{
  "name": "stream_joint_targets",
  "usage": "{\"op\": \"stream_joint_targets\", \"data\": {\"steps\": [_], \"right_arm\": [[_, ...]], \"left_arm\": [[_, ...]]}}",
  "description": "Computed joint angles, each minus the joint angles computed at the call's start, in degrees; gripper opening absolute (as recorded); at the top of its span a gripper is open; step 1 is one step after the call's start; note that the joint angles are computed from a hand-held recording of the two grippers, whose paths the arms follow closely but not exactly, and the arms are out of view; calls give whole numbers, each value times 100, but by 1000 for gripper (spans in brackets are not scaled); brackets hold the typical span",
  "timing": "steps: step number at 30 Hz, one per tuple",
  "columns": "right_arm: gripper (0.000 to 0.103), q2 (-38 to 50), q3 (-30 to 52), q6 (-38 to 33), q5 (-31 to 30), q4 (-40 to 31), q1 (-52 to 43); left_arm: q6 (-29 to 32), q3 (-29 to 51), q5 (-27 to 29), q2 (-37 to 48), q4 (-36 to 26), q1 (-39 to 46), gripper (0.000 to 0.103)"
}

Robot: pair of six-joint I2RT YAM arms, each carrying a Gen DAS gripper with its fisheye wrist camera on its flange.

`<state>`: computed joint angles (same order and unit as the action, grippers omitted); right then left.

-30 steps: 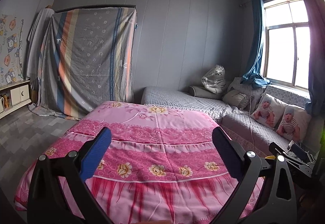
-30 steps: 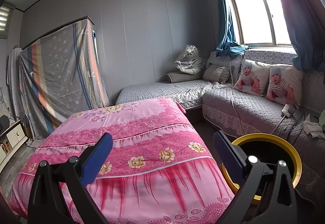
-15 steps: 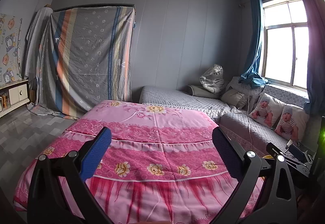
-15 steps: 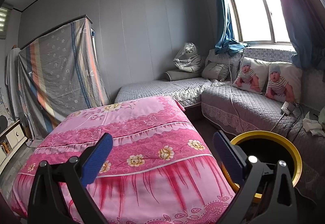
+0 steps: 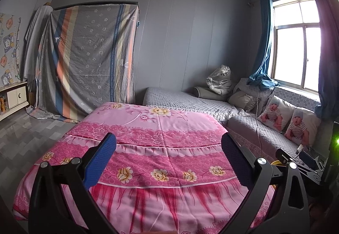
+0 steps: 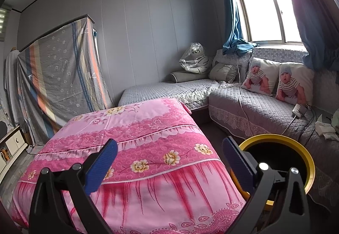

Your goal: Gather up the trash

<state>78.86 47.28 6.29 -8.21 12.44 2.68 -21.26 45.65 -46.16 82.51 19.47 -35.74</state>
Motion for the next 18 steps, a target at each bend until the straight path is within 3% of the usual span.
{"op": "stream_joint_targets", "data": {"steps": [18], "right_arm": [[96,47,-31,0,-15,23,-23]], "left_arm": [[44,24,84,54,30,12,95]]}}
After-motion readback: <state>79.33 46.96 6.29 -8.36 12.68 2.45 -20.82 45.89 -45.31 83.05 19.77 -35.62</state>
